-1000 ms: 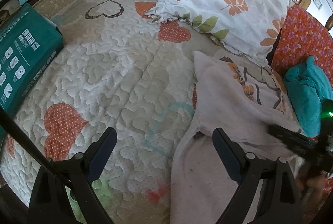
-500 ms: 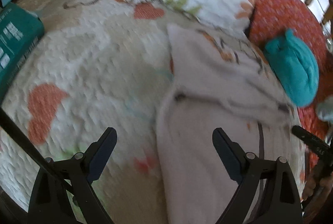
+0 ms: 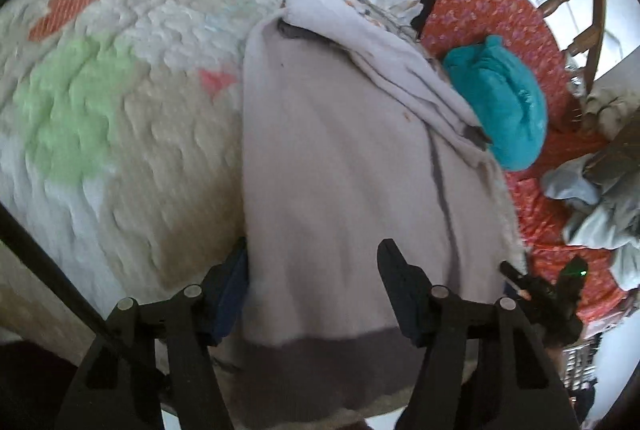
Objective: Fold small clothes
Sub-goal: 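Grasp the brown ribbed hem with the left gripper while the right gripper grasps it too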
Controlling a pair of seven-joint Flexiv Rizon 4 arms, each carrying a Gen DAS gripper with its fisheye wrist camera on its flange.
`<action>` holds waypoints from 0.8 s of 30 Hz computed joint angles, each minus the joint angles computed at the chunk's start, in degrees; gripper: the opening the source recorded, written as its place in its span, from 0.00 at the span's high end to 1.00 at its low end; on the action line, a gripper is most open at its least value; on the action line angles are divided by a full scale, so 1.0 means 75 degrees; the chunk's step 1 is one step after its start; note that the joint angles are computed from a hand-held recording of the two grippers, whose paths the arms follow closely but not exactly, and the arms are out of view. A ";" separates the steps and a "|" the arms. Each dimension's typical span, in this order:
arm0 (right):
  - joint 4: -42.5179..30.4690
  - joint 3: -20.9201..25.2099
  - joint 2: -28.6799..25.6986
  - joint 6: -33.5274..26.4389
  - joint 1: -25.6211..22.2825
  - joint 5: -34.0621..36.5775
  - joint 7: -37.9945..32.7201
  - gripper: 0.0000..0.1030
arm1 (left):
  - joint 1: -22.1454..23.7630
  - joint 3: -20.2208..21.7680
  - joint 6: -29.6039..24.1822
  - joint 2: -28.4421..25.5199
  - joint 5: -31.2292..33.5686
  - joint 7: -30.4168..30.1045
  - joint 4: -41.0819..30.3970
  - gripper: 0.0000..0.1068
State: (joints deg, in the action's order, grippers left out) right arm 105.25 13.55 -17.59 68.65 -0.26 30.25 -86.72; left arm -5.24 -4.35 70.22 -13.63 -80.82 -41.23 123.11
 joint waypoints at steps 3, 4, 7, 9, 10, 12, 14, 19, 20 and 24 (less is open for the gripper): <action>-0.0551 0.0873 -0.0124 -0.1081 -0.0957 0.2229 -0.1676 0.45 | 0.0155 -0.0013 -0.1157 0.0123 -0.0543 0.0154 0.0168 0.42; -0.0523 0.0872 -0.0114 -0.1080 -0.0906 0.2450 -0.1831 0.45 | 0.0046 -0.0034 -0.1065 0.0169 -0.0925 0.0303 0.0270 0.42; -0.0422 0.0834 0.0078 -0.1400 -0.0904 0.3086 -0.2297 0.46 | -0.0297 0.0010 -0.0632 0.0268 -0.1140 0.0549 0.0388 0.42; -0.0398 0.0738 0.0141 -0.1619 -0.0858 0.3405 -0.2467 0.46 | -0.0424 0.0039 -0.0462 0.0287 -0.1064 0.0566 0.0419 0.42; -0.0334 0.0664 0.0193 -0.1612 -0.0771 0.3453 -0.2485 0.47 | -0.0511 0.0029 -0.0268 0.0278 -0.1046 0.0574 0.0438 0.41; -0.0103 0.0509 0.0357 -0.1406 -0.0538 0.3470 -0.2509 0.47 | -0.0677 -0.0006 0.0167 0.0237 -0.1222 0.0716 0.0425 0.41; 0.0104 0.0317 0.0467 -0.1036 -0.0155 0.3230 -0.2355 0.49 | -0.0918 -0.0048 0.0782 0.0185 -0.1131 0.0759 0.0422 0.41; 0.0816 -0.0079 0.0618 0.0168 0.0820 0.1629 -0.1151 0.75 | -0.0728 0.0205 0.1164 0.0117 0.1987 -0.1062 0.0532 0.92; 0.0844 -0.0089 0.0605 0.0188 0.0827 0.1466 -0.0987 0.86 | -0.0528 0.0098 0.0935 0.0170 0.1755 -0.0990 0.0493 0.92; 0.0514 0.0184 0.0677 -0.0434 0.0244 0.2260 -0.1600 0.89 | -0.0164 -0.0002 0.0992 0.0470 0.1540 -0.0926 0.0464 0.93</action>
State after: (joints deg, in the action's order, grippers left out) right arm 109.11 14.93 -12.51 65.40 1.57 47.20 -98.73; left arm -6.46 -4.37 77.66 -10.11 -69.27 -48.17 126.59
